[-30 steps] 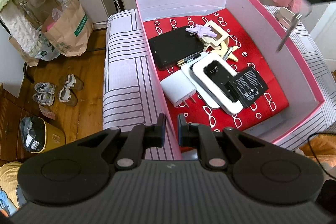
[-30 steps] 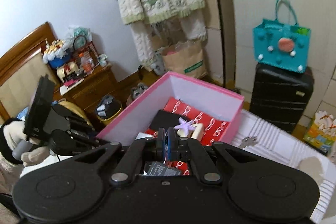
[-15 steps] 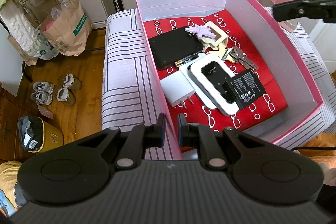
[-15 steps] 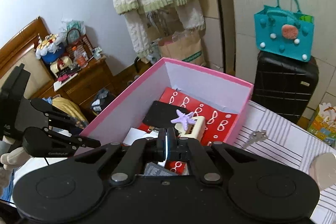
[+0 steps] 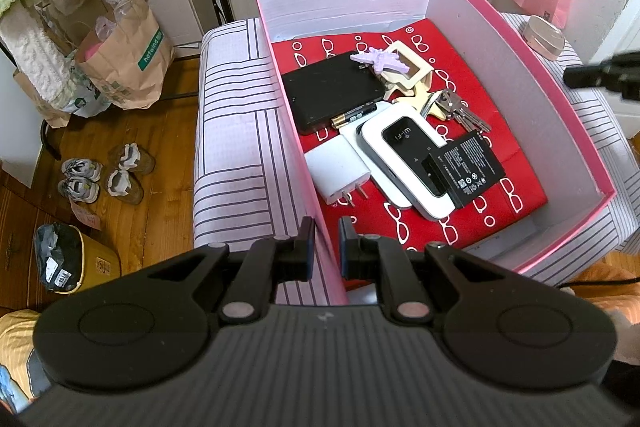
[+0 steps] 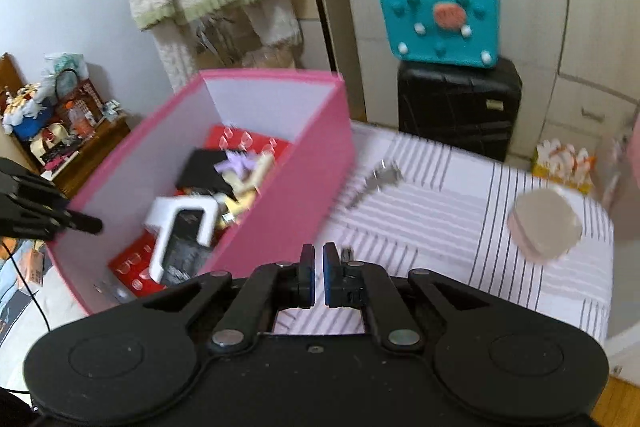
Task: Organize rigid objects
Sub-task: 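Grasp the AA battery on the bed with the right tool, then lower the AA battery into the pink box with the right tool, release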
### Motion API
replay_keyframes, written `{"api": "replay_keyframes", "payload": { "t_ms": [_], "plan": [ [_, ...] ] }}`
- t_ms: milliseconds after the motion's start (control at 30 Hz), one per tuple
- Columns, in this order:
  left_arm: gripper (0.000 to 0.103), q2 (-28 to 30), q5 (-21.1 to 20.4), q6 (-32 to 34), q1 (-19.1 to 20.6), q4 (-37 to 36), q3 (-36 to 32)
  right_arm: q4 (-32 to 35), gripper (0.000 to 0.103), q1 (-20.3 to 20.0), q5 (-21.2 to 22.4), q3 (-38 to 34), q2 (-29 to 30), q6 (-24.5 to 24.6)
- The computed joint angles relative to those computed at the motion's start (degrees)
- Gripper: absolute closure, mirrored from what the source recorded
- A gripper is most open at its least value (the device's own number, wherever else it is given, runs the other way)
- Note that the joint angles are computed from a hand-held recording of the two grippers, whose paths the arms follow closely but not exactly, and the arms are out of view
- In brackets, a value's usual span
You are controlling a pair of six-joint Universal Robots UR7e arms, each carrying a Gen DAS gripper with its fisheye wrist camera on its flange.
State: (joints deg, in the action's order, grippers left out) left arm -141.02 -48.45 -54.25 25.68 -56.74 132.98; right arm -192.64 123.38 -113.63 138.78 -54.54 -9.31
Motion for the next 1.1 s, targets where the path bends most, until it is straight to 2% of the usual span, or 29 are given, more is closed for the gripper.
{"api": "replay_keyframes", "payload": {
  "t_ms": [133,333,533,733,967,1100],
  "plan": [
    [0.092,-0.06,0.05,-0.12,-0.15,0.31,-0.01,-3.65,0.093,-2.24,0.34,0.77,3.82,-1.28],
    [0.092,-0.08,0.11,-0.77,-0.34,0.74,-0.02,-8.8,0.091,-3.15,-2.75,-1.08,11.06,-5.01],
    [0.092,0.26,0.2,-0.46,-0.33,0.91,-0.02,-12.49,0.089,-4.44,-4.34,-2.88,15.37,-7.7],
    [0.093,1.47,0.29,-0.37,-0.9,1.95,0.05,-13.37,0.092,-3.89,-5.72,-3.14,16.07,-9.15],
    [0.094,4.14,0.38,-0.75,-1.35,3.37,-0.01,-13.87,0.092,-2.77,-6.17,-1.42,14.65,-7.15],
    [0.094,4.93,0.28,-0.65,-1.48,3.97,-0.18,-12.56,0.092,-0.99,-5.95,-0.37,11.98,-5.27]
  ]
}}
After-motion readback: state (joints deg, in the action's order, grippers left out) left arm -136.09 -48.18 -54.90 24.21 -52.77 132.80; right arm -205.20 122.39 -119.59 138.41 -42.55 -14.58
